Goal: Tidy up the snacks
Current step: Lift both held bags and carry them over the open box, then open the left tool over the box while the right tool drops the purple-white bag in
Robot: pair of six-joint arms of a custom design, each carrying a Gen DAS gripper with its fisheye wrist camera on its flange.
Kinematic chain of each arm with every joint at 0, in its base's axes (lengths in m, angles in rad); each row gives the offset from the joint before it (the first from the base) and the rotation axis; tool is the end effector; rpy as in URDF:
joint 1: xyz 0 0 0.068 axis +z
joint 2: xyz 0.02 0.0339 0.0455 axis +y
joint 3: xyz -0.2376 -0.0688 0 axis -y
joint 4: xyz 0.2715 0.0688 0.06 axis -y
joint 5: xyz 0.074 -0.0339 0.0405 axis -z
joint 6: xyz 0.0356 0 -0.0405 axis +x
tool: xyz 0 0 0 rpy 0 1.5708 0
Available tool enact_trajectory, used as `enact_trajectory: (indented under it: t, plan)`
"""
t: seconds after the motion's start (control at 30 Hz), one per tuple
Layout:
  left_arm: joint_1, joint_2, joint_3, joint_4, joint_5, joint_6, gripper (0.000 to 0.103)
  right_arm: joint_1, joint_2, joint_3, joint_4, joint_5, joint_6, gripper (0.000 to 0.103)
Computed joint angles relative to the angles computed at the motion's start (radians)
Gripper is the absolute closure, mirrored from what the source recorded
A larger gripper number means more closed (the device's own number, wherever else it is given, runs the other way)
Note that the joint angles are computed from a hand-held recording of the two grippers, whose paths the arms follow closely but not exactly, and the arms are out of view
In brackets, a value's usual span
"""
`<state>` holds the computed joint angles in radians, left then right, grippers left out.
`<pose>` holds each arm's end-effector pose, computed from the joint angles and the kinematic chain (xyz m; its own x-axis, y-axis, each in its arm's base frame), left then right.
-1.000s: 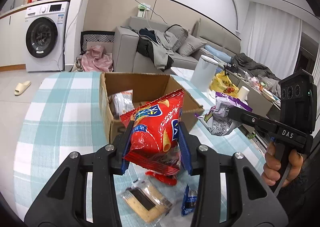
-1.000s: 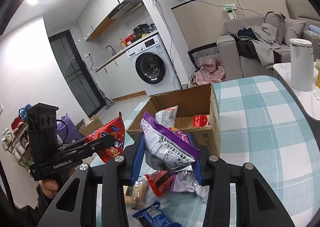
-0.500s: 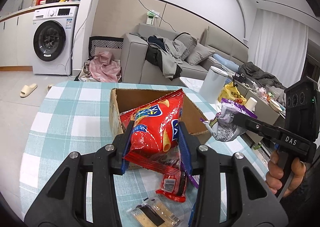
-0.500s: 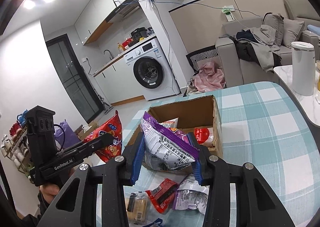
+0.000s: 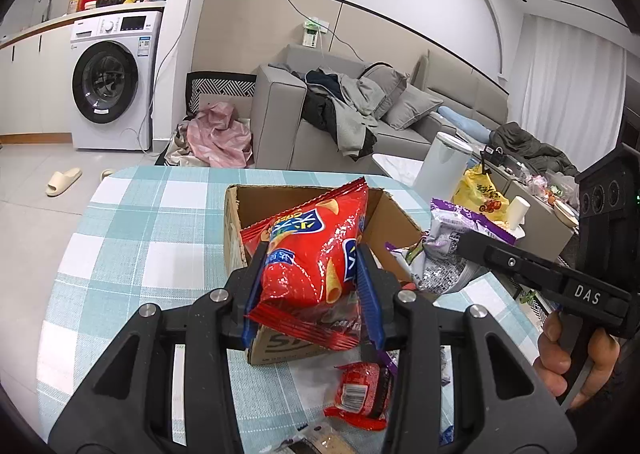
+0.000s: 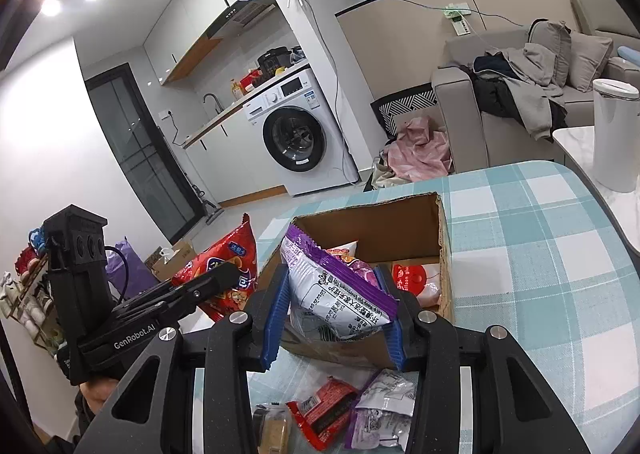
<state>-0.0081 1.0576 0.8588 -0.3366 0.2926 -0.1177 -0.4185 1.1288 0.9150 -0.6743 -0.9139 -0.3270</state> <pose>0.2742 -0.0125 0.2705 -0.5367 -0.1081 -0.8368 0.1941 0.9493 -0.2471 0.2461 -0.0786 0.2550 -0.6044 0.0542 -0.7948 -0.4250 0.8219 0.3792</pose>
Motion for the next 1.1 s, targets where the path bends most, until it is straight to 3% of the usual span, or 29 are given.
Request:
enact_trajectory:
  t: [0.77, 1.1]
  plan:
    - [-0.046, 0.204, 0.081, 0.113, -0.059, 0.007, 0.065, 0.079, 0.124, 0.048, 0.102, 0.094, 0.099, 0.061]
    - [-0.051, 0.187, 0.084, 0.074, -0.071, 0.020, 0.061, 0.090, 0.096, 0.039, 0.100, 0.131, 0.095, 0.057]
